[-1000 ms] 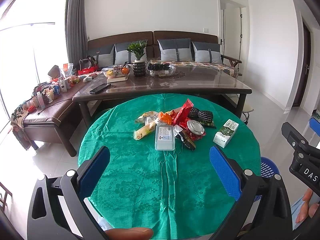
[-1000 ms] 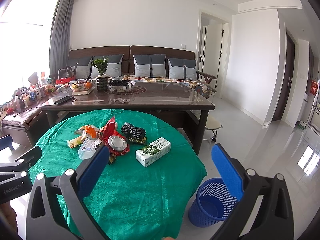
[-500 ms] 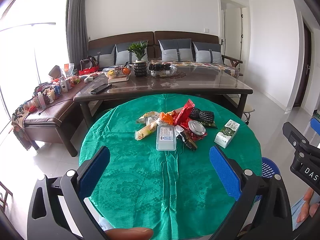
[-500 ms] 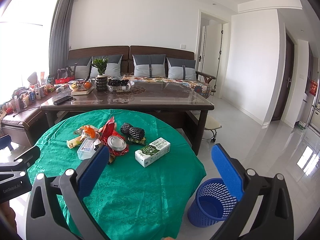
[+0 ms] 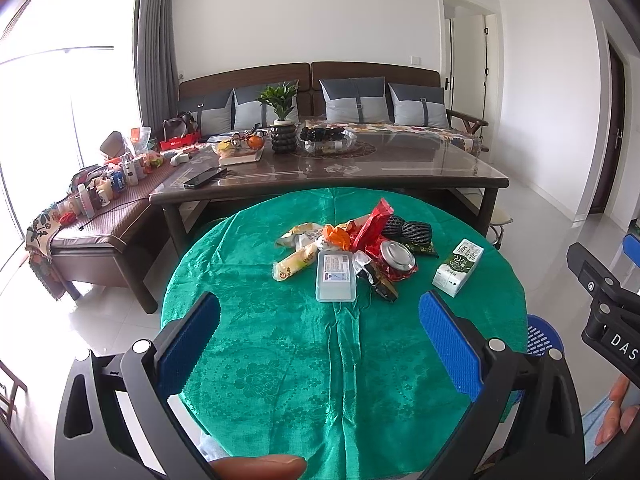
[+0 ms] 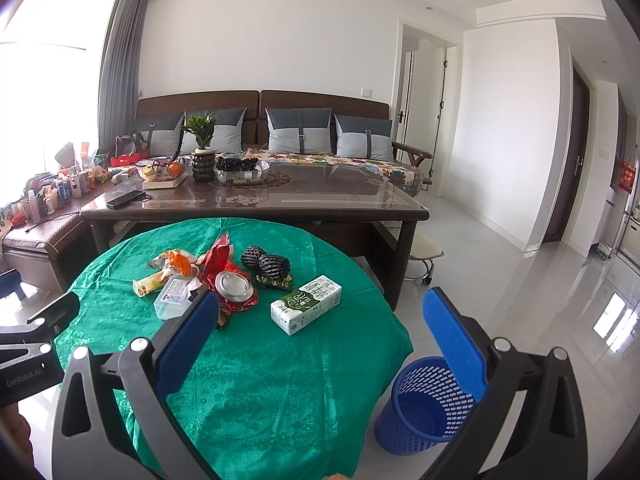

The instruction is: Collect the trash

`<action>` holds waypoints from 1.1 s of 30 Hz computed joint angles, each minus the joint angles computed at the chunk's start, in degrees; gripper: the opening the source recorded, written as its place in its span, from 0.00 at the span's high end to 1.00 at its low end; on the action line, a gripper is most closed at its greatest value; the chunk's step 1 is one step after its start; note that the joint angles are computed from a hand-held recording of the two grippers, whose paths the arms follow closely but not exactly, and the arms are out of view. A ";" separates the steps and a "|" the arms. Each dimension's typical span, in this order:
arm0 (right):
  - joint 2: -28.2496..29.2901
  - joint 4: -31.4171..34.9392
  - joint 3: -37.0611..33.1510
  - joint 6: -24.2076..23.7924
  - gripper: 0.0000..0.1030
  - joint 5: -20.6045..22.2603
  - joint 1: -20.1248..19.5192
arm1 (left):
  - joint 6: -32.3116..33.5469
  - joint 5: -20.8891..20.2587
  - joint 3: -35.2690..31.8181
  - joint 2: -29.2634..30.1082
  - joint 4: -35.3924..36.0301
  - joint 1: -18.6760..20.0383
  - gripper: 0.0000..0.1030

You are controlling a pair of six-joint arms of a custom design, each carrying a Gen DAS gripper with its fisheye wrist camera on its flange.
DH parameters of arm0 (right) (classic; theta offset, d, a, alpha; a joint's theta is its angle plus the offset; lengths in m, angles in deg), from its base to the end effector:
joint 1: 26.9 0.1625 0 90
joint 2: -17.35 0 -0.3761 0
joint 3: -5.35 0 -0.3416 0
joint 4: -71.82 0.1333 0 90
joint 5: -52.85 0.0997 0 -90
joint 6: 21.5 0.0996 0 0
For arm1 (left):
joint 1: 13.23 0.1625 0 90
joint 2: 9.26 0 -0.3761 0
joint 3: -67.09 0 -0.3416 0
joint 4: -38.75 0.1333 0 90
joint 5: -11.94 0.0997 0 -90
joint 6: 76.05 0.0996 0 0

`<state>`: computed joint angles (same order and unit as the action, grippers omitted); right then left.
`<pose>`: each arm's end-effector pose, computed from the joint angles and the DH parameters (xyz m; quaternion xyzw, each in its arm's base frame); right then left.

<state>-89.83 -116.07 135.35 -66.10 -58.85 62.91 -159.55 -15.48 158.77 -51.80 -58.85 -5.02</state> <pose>0.0954 -0.3192 0.4618 0.1881 -0.7644 0.4964 0.3660 -0.5076 -0.2972 0.0580 0.1722 0.8017 -0.4428 0.3627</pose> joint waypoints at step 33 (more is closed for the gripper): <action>3.20 -1.18 -0.48 0.09 0.04 0.45 -2.00 | -0.33 -0.47 1.62 0.19 -2.28 3.16 0.04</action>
